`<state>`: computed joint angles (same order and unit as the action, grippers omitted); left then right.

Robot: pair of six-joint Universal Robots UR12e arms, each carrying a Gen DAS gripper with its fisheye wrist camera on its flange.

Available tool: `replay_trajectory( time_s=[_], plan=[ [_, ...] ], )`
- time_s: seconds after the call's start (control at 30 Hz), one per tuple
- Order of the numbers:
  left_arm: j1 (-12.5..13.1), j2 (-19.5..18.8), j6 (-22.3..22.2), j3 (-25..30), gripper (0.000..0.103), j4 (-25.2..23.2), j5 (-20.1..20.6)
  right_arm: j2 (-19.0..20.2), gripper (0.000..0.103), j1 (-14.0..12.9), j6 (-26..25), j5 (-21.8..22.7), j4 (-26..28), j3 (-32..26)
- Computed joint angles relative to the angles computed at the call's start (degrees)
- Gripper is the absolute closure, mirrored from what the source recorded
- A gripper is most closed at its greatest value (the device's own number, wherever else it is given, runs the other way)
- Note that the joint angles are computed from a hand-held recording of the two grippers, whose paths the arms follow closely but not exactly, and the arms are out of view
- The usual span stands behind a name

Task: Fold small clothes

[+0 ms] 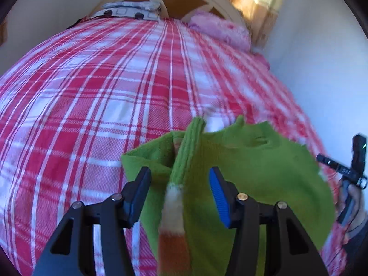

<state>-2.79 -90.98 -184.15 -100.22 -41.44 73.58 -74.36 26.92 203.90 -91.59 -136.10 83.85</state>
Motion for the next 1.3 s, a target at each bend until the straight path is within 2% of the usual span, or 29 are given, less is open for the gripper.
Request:
replay_trajectory(
  time_s=[0.07, 0.1, 0.13, 0.17, 0.23, 0.3, 0.37, 0.5, 0.57, 0.6, 0.63, 0.7, 0.73, 0.77, 0.8, 0.83, 0.9, 0.93, 1.03, 1.13, 1.3],
  plan=[
    [-0.5, -0.9, 2.5, 0.7, 0.072, -1.6, -0.1, 1.8, 0.057, 0.9, -3.2, -2.5, 4.5, -2.7],
    [-0.7, -1.2, 3.7, 1.0, 0.097, -2.9, 0.3, 3.0, 0.068, 1.7, -5.4, -5.3, 7.3, -4.4],
    [-1.0, -1.2, 4.2, 1.0, 0.097, -3.0, 0.8, 3.7, 0.100, 2.3, -6.8, -7.6, 8.7, -5.4],
    [-1.1, -1.0, 4.4, 0.6, 0.097, -1.9, 0.8, 4.0, 0.100, 2.6, -7.3, -8.7, 8.4, -5.8],
    [-1.2, -0.2, 5.0, -0.4, 0.097, 1.6, 2.0, 3.1, 0.100, 2.4, -7.1, -8.3, 3.2, -4.5],
    [0.0, 0.5, 1.8, -1.5, 0.097, 5.9, 0.0, 2.3, 0.100, 2.3, -5.6, -10.4, -0.9, -3.4],
    [1.1, 0.8, -1.9, -2.2, 0.097, 7.6, -1.3, 1.5, 0.100, 1.6, -2.6, -11.4, -3.6, -2.0],
    [0.7, -0.4, -2.8, -2.1, 0.097, 4.2, 0.1, 2.1, 0.100, 1.5, -1.0, -12.4, -0.9, -1.9],
    [0.7, -0.7, -3.8, -2.6, 0.097, 4.9, -0.1, 2.6, 0.100, 1.7, -1.5, -12.2, 1.0, -1.9],
    [0.7, -0.7, -4.0, -2.6, 0.096, 5.3, -0.2, 2.8, 0.100, 1.7, -1.7, -11.8, 1.7, -2.0],
    [0.6, -0.6, -4.1, -2.6, 0.091, 5.5, -0.2, 2.9, 0.099, 1.8, -1.7, -12.3, 1.6, -1.9],
    [0.4, -0.3, -4.7, -2.5, 0.086, 5.3, 1.3, 2.5, 0.094, 1.3, -0.9, -11.0, 1.0, -1.5],
    [0.6, 0.0, -5.3, -2.7, 0.084, 5.2, 1.0, 2.1, 0.080, 1.2, -0.1, -11.2, 0.9, -1.2],
    [0.8, 0.6, -6.4, -3.0, 0.082, 5.4, 1.1, 1.5, 0.058, 1.2, 0.5, -12.2, 0.1, -0.6],
    [1.0, 1.2, -7.3, -3.5, 0.074, 5.9, 1.5, 1.0, 0.048, 1.3, 0.8, -12.9, -1.2, 0.0],
    [1.1, 2.1, -7.8, -4.2, 0.062, 6.4, 1.9, 0.2, 0.042, 1.4, 1.2, -13.5, -3.3, 1.0],
    [1.2, 3.8, -8.0, -6.1, 0.047, 8.9, 2.6, -2.0, 0.042, 1.4, 2.8, -12.8, -6.6, 3.4],
    [1.2, 4.6, -7.9, -6.9, 0.043, 10.0, 2.8, -3.0, 0.042, 1.4, 3.5, -11.9, -7.4, 4.4],
    [1.2, 7.5, -5.8, -9.6, 0.040, 10.6, 1.6, -6.4, 0.042, 2.1, 4.5, -8.3, -8.5, 7.7],
    [0.0, 9.7, -2.5, -11.3, 0.033, 8.6, 2.9, -8.6, 0.042, 3.5, 2.8, -4.6, -8.7, 10.0],
    [-3.0, 9.6, 2.7, -11.3, 0.032, 4.0, 10.8, -10.1, 0.042, 6.8, -2.2, -0.9, -5.1, 12.3]
  ],
)
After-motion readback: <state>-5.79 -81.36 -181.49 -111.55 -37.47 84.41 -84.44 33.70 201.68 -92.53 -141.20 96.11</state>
